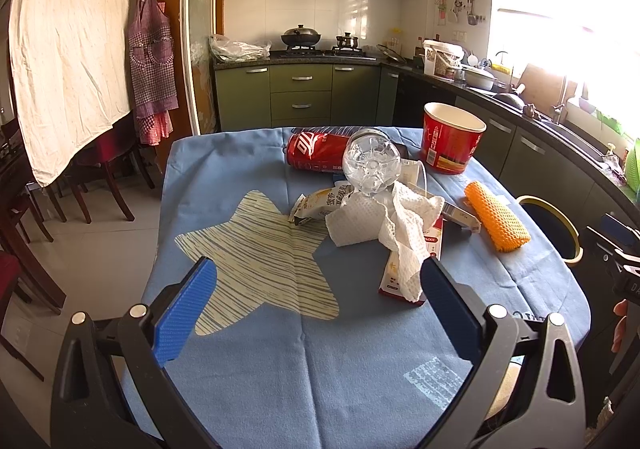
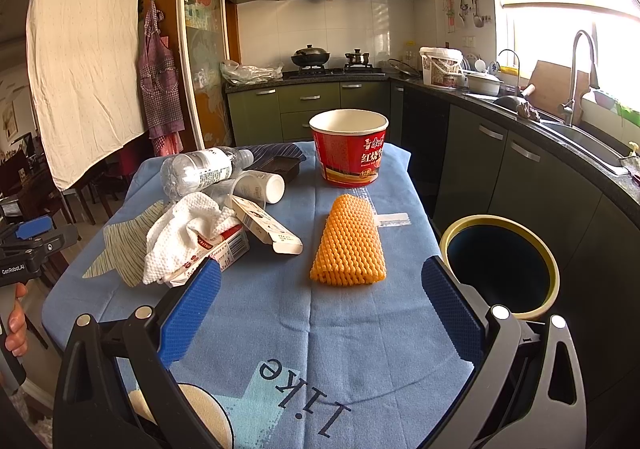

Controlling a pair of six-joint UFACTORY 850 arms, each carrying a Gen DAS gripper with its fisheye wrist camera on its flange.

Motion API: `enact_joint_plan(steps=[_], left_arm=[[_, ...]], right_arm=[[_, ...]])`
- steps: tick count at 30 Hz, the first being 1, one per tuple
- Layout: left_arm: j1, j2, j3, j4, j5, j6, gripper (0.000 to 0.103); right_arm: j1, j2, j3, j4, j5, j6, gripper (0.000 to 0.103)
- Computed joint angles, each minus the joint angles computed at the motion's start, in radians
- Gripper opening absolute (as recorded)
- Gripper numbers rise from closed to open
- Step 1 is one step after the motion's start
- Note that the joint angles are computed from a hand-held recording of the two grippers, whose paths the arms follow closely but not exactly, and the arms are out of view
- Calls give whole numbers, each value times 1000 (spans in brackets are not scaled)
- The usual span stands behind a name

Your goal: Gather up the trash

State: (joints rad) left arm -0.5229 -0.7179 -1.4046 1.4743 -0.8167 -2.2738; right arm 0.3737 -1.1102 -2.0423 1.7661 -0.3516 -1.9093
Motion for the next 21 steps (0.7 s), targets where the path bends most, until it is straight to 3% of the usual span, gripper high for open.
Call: enact_joint_plan(steps=[21], left_arm=[[1,-3,1,-2,5,-1,97]], right_arm=[[3,-15,-17,-41,9,42,99]])
